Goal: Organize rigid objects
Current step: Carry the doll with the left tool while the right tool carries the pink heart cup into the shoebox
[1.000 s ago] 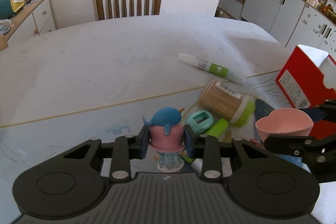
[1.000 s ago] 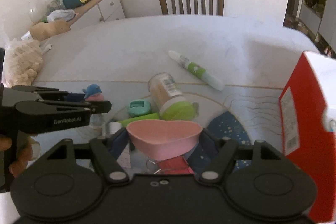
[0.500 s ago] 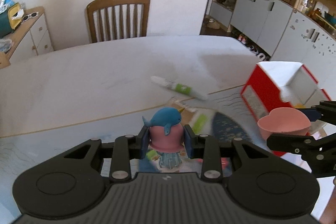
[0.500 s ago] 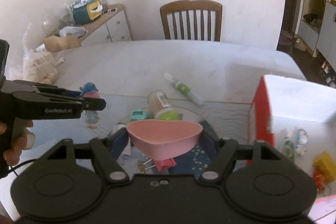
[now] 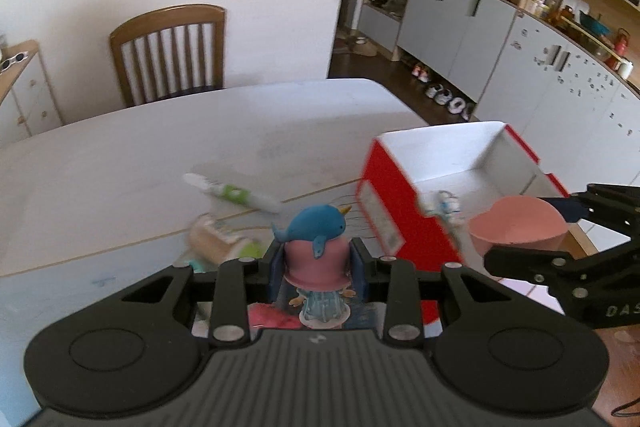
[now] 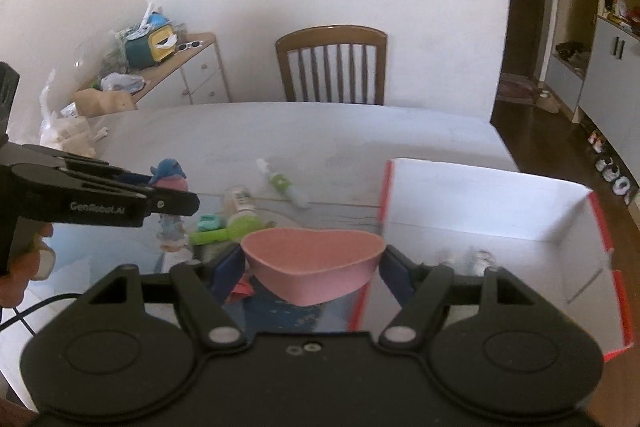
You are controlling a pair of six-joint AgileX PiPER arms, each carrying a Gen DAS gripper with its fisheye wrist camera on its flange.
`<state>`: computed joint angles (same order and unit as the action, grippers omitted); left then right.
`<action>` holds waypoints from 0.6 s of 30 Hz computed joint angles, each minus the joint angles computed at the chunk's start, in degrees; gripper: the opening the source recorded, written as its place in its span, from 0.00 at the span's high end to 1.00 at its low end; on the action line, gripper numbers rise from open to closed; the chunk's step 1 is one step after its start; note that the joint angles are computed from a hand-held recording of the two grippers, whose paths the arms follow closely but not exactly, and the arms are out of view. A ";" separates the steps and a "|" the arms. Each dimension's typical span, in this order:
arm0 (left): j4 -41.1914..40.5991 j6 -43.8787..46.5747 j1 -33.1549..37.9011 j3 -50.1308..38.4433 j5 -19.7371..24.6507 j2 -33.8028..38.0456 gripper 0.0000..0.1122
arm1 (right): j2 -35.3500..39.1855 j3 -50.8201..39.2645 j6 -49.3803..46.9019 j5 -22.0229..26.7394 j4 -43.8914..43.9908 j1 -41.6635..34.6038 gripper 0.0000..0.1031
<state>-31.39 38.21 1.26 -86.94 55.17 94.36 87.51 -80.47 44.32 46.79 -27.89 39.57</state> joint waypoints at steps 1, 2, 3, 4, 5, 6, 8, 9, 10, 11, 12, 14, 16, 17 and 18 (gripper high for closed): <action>0.57 -1.25 -1.41 0.01 -0.30 -0.23 0.71 | -1.14 1.27 -0.65 -0.50 0.29 -0.73 0.29; 1.22 -2.57 -2.97 0.03 -0.76 -0.45 0.71 | -2.22 2.47 -1.58 -1.11 0.83 -1.69 0.29; 1.96 -3.82 -4.42 0.04 -1.32 -0.56 0.71 | -3.44 3.78 -2.83 -1.78 1.63 -2.93 0.29; 2.63 -4.95 -5.81 0.08 -1.88 -0.63 0.71 | -4.38 4.82 -4.02 -2.41 2.44 -4.11 0.29; 3.41 -6.25 -7.36 -0.03 -2.43 -0.57 0.71 | -5.17 5.68 -4.84 -2.90 3.05 -4.99 0.29; 4.38 -7.73 -9.02 -0.24 -2.94 -0.45 0.71 | -6.12 6.86 -5.93 -3.65 3.92 -6.25 0.29; 6.33 -10.53 -12.11 -0.90 -3.72 0.06 0.71 | -7.62 8.64 -8.50 -4.74 5.87 -8.65 0.29; 7.26 -11.96 -13.65 -1.31 -3.97 0.31 0.71 | -8.46 9.67 -10.00 -5.34 7.05 -10.09 0.29; 8.10 -13.27 -15.05 -1.81 -4.17 0.71 0.71 | -9.29 10.69 -11.87 -6.07 8.61 -11.67 0.29; 9.04 -14.74 -16.58 -2.48 -4.37 1.30 0.71 | -9.90 11.49 -13.68 -6.68 10.05 -13.14 0.29; 10.00 -16.16 -18.04 -3.17 -4.58 1.91 0.71 | -10.42 12.23 -15.34 -7.18 11.28 -14.58 0.29; 11.96 -18.54 -20.84 -4.28 -5.14 3.06 0.71 | -11.37 13.75 -19.12 -8.14 14.33 -17.63 0.29; 13.95 -20.89 -23.19 -5.71 -5.26 4.35 0.71 | -12.50 15.59 -23.48 -9.13 17.45 -20.85 0.29; 14.68 -21.84 -24.22 -6.79 -4.97 5.34 0.71 | -12.75 16.31 -25.65 -9.56 19.03 -22.46 0.29; 15.21 -22.57 -25.08 -7.85 -4.61 6.31 0.71 | -12.79 16.82 -27.28 -9.92 20.41 -23.72 0.29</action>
<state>-16.18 15.64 -23.81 -94.80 50.56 100.68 74.72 -63.65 17.04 36.86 -7.48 15.85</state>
